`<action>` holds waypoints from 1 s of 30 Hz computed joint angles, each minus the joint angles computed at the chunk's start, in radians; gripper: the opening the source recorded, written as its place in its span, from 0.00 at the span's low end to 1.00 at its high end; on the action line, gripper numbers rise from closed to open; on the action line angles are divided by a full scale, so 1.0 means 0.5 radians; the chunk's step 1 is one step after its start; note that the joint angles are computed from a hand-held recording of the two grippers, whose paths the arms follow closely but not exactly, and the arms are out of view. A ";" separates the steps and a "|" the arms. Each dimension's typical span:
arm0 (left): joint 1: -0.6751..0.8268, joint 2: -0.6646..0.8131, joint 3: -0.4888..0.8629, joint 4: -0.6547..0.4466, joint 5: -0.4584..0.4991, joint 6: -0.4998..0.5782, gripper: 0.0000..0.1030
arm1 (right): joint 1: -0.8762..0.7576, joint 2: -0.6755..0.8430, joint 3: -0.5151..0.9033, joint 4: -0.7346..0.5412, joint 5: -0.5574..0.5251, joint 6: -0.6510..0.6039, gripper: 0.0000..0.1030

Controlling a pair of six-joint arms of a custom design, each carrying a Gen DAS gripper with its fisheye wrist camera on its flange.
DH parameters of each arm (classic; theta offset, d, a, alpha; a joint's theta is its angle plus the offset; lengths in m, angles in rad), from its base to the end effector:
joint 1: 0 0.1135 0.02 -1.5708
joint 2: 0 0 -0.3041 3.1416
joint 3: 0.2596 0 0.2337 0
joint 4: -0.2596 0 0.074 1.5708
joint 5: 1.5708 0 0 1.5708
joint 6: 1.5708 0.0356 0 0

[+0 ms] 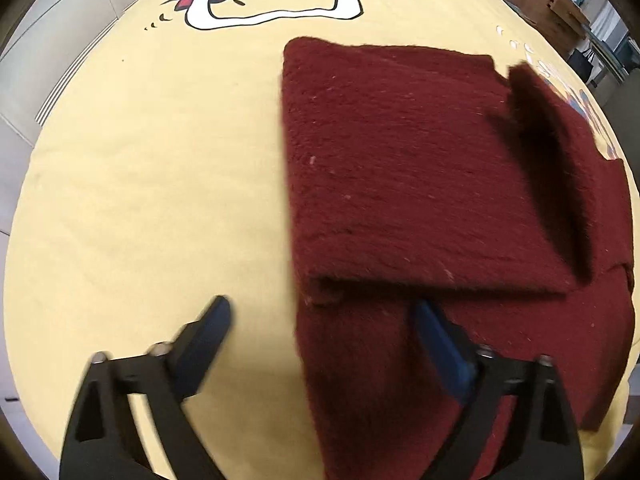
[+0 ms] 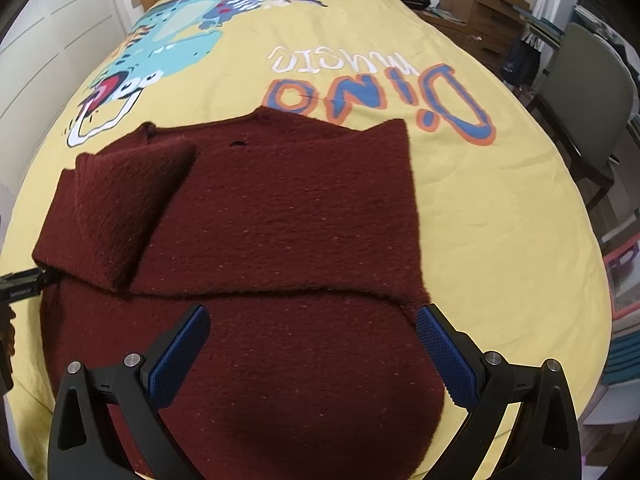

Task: Fold small clothes

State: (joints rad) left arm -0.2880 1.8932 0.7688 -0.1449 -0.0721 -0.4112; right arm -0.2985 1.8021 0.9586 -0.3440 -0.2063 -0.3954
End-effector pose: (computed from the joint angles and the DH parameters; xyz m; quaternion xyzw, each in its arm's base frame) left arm 0.2888 -0.0829 0.1195 -0.0662 0.9858 -0.0179 0.1532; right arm 0.3132 -0.0887 0.1797 -0.0669 0.9744 0.0306 0.2125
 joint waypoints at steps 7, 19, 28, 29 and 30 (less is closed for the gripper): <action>-0.014 0.053 0.042 0.095 -0.001 0.087 0.34 | 0.263 -0.006 0.042 -0.009 0.040 0.094 1.00; -0.058 0.062 0.096 0.025 0.000 0.048 0.12 | 1.022 0.314 0.670 -0.266 0.140 0.342 1.00; -0.044 0.051 0.167 -0.086 0.035 0.040 0.12 | 1.351 0.731 1.063 -0.416 0.500 0.370 0.99; -0.038 0.048 0.169 -0.092 0.043 0.043 0.12 | 1.362 0.787 1.113 -0.472 0.572 0.354 0.93; -0.041 0.044 0.171 -0.099 0.045 0.040 0.12 | 1.351 0.803 1.124 -0.490 0.585 0.338 0.70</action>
